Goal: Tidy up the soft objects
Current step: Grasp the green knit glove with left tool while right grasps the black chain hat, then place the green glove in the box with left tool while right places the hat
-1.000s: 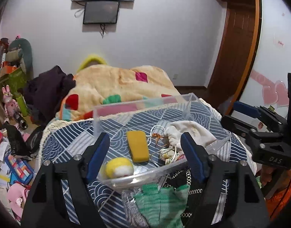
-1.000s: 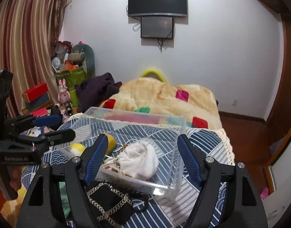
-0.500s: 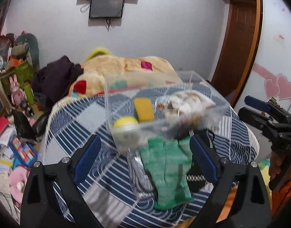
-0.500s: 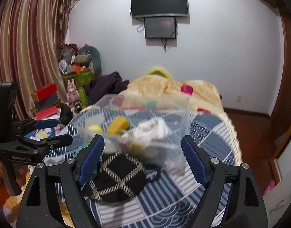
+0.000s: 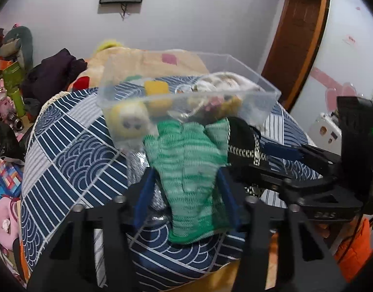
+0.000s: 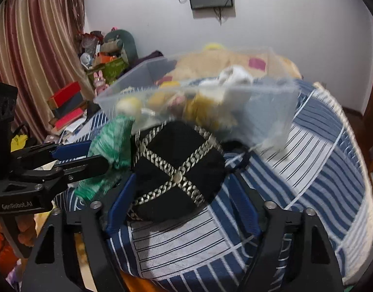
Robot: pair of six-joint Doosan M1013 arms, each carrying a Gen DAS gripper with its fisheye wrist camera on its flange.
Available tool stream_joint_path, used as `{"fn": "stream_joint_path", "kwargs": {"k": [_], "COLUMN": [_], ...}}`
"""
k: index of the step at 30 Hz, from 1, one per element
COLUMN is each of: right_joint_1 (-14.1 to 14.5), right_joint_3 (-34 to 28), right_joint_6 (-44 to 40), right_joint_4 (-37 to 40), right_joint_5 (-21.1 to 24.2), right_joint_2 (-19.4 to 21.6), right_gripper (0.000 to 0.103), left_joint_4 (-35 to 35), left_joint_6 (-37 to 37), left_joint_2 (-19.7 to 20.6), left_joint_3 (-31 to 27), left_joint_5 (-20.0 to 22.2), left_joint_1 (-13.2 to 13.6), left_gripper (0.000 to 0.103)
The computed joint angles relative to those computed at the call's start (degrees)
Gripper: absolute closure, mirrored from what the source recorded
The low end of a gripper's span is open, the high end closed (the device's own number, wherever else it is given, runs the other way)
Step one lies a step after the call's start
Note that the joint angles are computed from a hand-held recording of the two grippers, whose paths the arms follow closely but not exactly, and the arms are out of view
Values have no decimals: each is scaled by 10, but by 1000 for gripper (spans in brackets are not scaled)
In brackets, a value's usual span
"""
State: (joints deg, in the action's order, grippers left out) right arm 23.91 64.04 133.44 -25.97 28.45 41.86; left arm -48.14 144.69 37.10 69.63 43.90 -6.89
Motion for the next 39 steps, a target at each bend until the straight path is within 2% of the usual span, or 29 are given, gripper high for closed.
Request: {"fn": "stream_joint_path", "kwargs": {"k": [1, 3, 5, 9, 11, 16, 28, 34, 39], "right_joint_1": [0, 5, 4, 1, 2, 5, 14, 11, 7], "right_joint_3": [-4, -5, 2, 22, 33, 59, 85, 55, 16], "right_joint_6": [-4, 25, 12, 23, 46, 121, 359, 403, 379], "right_joint_4": [7, -36, -22, -22, -44, -122, -387, -446, -428], "right_joint_5": [4, 13, 1, -24, -31, -43, -57, -52, -42], "right_joint_2": [4, 5, 0, -12, -18, -37, -71, -62, -43], "right_gripper": [44, 55, 71, 81, 85, 87, 88, 88, 88], "left_joint_4": [2, 0, -11, -30, -44, -73, -131, -144, -129], "left_joint_6": [-1, 4, 11, 24, 39, 63, 108, 103, 96], "left_joint_2": [1, -1, -1, -5, -10, -20, -30, -19, -9], "left_joint_3": [1, 5, 7, 11, 17, 23, 14, -17, -40], "left_joint_5": [0, -6, -4, 3, 2, -6, -51, -61, -80], "left_joint_1": [-1, -2, 0, 5, 8, 15, 21, 18, 9], "left_gripper": [63, 69, 78, 86, 87, 87, 87, 87, 87]}}
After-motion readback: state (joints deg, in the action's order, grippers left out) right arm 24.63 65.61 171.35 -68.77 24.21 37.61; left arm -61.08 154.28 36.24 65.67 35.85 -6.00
